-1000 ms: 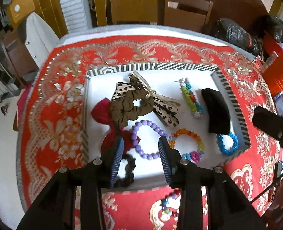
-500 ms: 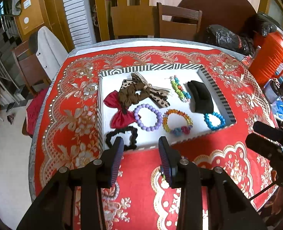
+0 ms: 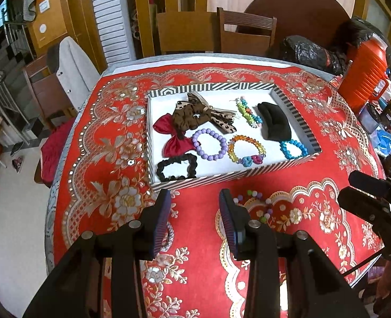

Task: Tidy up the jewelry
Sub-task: 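Withdraw both tools from the tray back over the last two bracelets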

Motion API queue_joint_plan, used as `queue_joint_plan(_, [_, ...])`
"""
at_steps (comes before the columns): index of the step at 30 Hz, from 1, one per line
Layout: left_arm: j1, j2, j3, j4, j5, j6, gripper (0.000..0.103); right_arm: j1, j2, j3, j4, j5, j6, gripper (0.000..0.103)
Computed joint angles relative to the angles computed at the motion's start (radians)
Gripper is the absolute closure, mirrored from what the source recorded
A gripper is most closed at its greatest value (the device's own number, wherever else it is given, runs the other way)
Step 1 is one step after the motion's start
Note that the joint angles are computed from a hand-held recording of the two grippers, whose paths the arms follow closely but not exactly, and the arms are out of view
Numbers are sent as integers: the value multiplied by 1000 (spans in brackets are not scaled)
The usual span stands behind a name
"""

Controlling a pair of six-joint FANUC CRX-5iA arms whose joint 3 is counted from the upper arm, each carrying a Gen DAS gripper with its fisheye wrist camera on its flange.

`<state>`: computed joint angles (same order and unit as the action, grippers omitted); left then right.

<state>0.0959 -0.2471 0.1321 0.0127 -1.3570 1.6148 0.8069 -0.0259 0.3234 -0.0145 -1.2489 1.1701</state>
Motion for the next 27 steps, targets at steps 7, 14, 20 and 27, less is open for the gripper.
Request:
queue_joint_plan(7, [15, -25, -26, 13, -2, -11, 80, 31, -24, -36, 27, 3, -23, 40])
queue_joint_plan(14, [20, -34, -36, 17, -5, -18, 80, 41, -31, -49, 33, 8, -27, 40])
queue_joint_plan(20, [21, -36, -40, 10, -12, -16, 80, 42, -19, -38, 25, -4, -22, 40])
queue_joint_plan(27, [24, -28, -40, 5, -23, -14, 80, 29, 0, -18, 7, -17, -7, 40])
